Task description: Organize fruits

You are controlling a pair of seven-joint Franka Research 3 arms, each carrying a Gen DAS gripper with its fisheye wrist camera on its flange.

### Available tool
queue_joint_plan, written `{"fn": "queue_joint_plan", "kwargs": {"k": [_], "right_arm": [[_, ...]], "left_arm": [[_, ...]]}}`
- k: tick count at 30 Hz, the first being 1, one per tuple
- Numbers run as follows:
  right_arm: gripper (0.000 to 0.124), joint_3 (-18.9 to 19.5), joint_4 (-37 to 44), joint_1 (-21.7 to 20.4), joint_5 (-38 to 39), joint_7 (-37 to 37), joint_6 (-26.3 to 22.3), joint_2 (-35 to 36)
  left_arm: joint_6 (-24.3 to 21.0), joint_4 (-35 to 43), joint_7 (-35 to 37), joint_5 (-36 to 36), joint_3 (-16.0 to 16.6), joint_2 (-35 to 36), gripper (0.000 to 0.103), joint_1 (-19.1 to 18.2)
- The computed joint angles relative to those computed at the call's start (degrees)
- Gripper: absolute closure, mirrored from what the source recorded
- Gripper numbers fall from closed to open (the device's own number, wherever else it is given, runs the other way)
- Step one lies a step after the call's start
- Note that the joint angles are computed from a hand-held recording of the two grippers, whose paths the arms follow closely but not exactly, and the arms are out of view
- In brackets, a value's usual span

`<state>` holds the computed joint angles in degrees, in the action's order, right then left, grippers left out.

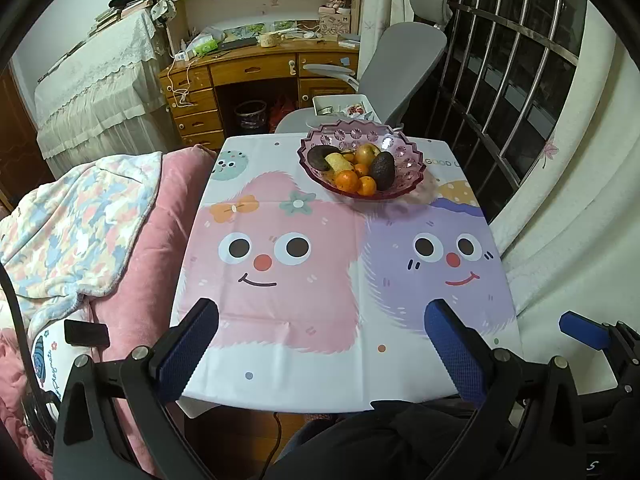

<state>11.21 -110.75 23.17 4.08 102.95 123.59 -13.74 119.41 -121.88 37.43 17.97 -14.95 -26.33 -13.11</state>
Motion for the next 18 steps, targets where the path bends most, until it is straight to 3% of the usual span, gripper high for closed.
{"fn": "queue_joint_plan", "kwargs": {"k": [18], "right_arm": [[0.021, -0.07, 0.26, 0.06, 0.01, 0.05, -0.21, 0.14]], "left_arm": [[0.14, 0.05, 0.11, -0.04, 0.06, 0.09, 0.001, 0.02]]}}
